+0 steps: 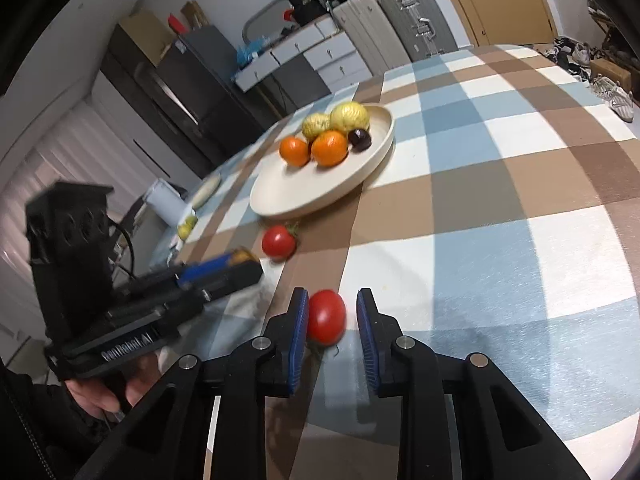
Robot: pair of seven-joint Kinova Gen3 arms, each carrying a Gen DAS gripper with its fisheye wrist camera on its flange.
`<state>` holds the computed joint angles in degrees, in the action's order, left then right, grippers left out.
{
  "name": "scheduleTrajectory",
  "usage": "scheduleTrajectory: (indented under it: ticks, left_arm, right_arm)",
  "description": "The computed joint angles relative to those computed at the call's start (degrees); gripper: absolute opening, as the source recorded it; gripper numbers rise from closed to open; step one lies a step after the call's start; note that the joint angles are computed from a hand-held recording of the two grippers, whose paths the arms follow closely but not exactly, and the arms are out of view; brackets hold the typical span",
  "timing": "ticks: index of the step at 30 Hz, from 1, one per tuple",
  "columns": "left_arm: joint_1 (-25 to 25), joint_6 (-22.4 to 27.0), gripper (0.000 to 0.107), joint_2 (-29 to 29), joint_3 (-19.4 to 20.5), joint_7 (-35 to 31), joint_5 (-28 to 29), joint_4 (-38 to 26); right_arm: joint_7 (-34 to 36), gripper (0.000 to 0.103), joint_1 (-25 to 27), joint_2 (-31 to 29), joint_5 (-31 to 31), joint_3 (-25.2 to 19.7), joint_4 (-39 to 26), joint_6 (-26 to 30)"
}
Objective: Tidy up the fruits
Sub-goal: 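Carry the tomato and brown fruit over the cream plate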
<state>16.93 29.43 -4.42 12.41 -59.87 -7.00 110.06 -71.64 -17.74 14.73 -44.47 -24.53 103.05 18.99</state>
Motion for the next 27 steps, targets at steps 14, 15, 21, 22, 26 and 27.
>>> scheduleTrajectory:
  ticks: [14,15,21,22,26,27]
  left_arm:
    - [-2.9,-1.7,0.022,-4.4,-2.4,-5.4,6.0,3.6]
    - [-3.1,-1.7,0.022,-4.6,-2.4,-5.7,6.2,3.7]
    - [-4.2,-1.8,0.022,-4.9,-2.3,-6.7,6.5,3.7]
    - [-4.3,-1.7,0.022,-4.9,-2.3,-6.9,6.6,3.6]
    - [-4.9,-1.2,0.022,-4.6,-2.5,-7.5,6.6,2.7]
    - [-5.1,-1.0,0.022,-4.4,-2.7,-7.8,6.6,2.3]
  right_arm:
    - [-16.7,0.031,-11.9,2.8,18.9,7.2,-7.3,5.5]
    - [-17.6,0.031,-12.4,3.2,19.9,7.3,-8.0,5.9]
    - [-18.1,0.029,-11.5,3.9,21.2,5.4,-8.6,5.7]
    - [-17.6,0.028,-11.1,3.9,21.0,4.9,-8.5,5.5]
    - [-16.6,0.028,-10.5,3.4,20.8,4.3,-8.8,4.7]
    - [-16.2,0.028,-10.2,3.3,20.6,4.2,-9.0,4.6]
